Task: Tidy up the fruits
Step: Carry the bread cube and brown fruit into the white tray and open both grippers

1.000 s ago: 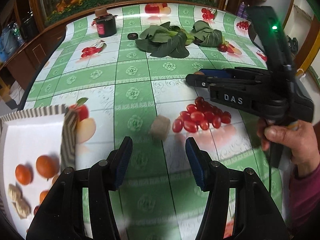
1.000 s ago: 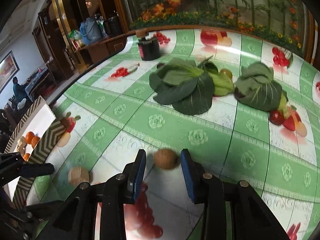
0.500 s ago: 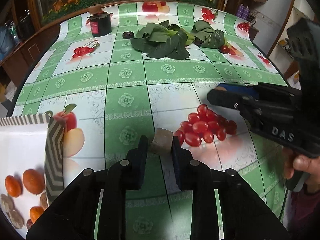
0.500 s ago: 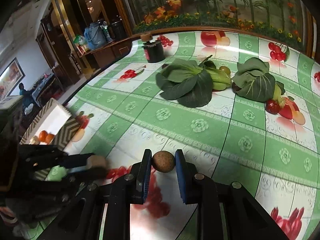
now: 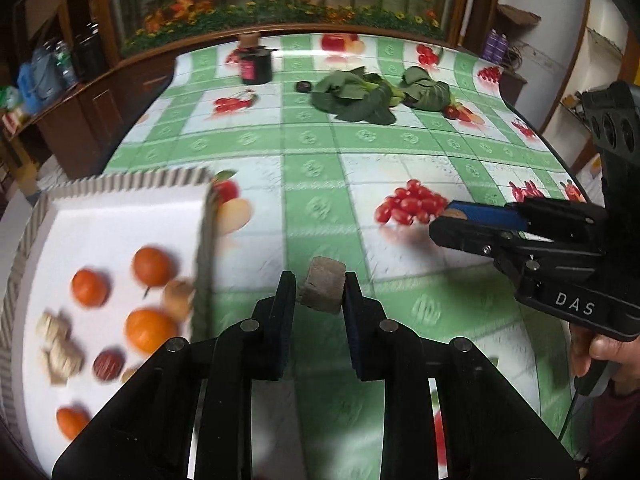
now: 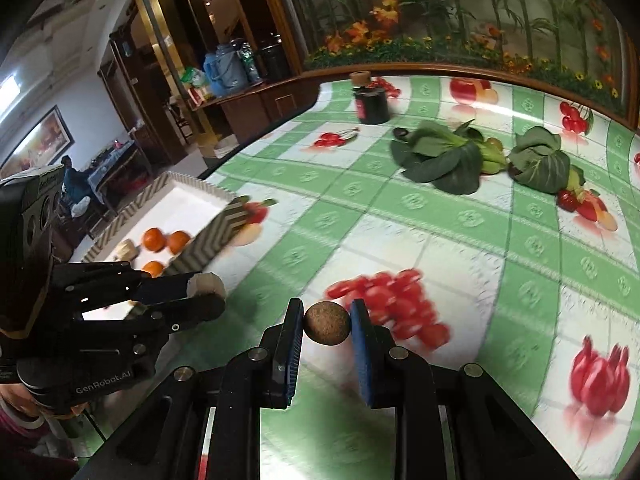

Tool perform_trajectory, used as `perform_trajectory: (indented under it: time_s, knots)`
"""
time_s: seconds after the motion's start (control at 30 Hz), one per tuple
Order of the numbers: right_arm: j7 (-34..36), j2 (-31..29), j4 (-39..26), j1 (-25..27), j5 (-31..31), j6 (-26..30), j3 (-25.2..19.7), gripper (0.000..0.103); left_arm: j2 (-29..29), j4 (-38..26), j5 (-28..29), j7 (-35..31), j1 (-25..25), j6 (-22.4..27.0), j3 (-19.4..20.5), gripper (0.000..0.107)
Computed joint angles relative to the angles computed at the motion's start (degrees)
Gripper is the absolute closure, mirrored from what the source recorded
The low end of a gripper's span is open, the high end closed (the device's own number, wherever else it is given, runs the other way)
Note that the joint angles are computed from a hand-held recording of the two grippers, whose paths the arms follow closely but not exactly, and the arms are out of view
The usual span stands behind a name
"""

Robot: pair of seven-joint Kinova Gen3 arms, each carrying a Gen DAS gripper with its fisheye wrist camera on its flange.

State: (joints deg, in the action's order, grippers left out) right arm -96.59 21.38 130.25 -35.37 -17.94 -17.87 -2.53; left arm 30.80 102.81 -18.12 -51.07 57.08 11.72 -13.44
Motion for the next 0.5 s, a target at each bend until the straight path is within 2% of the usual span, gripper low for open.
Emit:
perform_trajectory:
  time_s: [0.27, 0.5]
  knots:
    - [2.4, 0.29, -0.54, -8.01, -5.65, -0.33, 1.43, 0.08, -2.91, 7.66, -1.13, 5.25, 10.49, -4.24, -12.0, 0.085]
    - [6.12, 0.47, -1.51, -13.88, -10.83, -0.48, 3.33, 0.08, -4.59, 12.17, 1.44, 4.27, 14.72, -7.11, -17.55, 0.085]
